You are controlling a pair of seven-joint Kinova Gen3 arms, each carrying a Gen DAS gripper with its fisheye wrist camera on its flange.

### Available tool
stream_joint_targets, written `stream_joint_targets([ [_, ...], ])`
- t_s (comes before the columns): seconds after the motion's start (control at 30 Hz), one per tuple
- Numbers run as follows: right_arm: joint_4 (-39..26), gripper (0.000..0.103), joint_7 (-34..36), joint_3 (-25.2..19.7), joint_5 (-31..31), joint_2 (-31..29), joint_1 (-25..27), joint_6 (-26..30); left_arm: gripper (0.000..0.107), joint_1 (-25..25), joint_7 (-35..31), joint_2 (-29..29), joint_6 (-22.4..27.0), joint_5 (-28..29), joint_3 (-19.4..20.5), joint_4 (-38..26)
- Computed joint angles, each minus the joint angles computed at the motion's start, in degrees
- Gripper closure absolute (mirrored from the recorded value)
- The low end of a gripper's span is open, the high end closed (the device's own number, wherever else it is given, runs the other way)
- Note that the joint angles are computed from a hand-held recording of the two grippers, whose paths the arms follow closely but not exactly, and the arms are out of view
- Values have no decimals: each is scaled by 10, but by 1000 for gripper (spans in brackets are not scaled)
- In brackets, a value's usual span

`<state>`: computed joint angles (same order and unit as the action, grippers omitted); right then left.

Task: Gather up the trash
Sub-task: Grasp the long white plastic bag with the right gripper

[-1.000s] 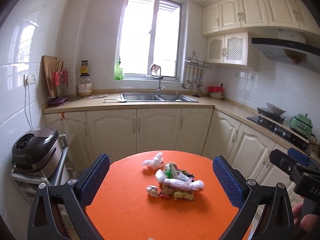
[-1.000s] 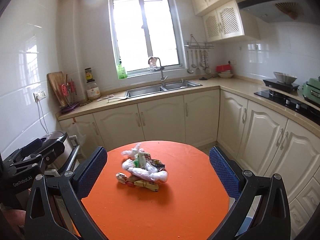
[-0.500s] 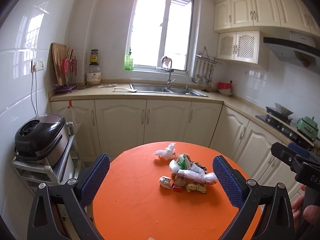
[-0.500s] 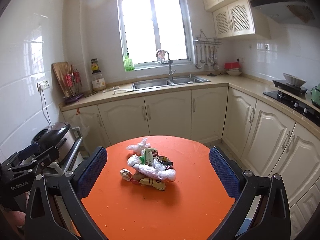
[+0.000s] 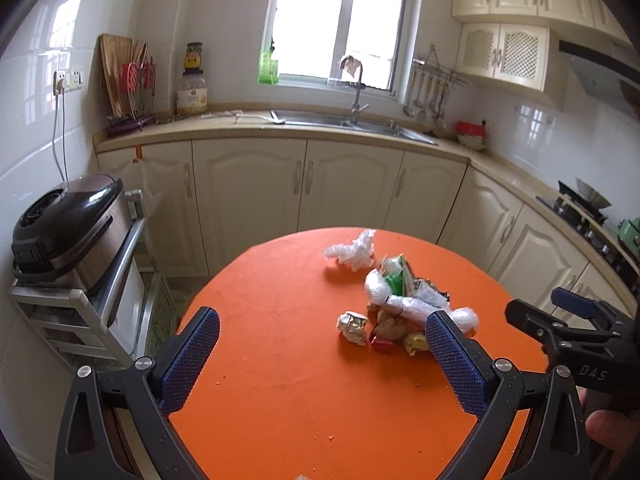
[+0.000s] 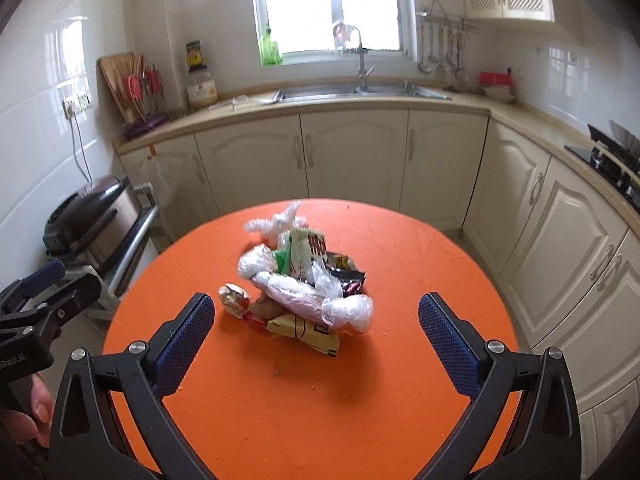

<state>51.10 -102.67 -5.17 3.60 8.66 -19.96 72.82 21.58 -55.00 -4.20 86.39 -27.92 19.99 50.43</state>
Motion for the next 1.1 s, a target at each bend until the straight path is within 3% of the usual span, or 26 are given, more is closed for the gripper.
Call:
stream_joint_targets([
  [0.5,-45,2,93,7,-7,106,-6,20,6,37,-67,151,4,62,-107,-114],
  [0.77,-96,21,149,11,-16,163,-10,53,6,31,-105,216,19,120,-158,-175],
  [0.93,-111,48,185,13,-17,180,-16,67,6,30,-112,242,24,140,-175,-195],
  [1.1,-89,59,197,2,-67,162,17,52,6,28,-127,276,31,151,-184,-231],
])
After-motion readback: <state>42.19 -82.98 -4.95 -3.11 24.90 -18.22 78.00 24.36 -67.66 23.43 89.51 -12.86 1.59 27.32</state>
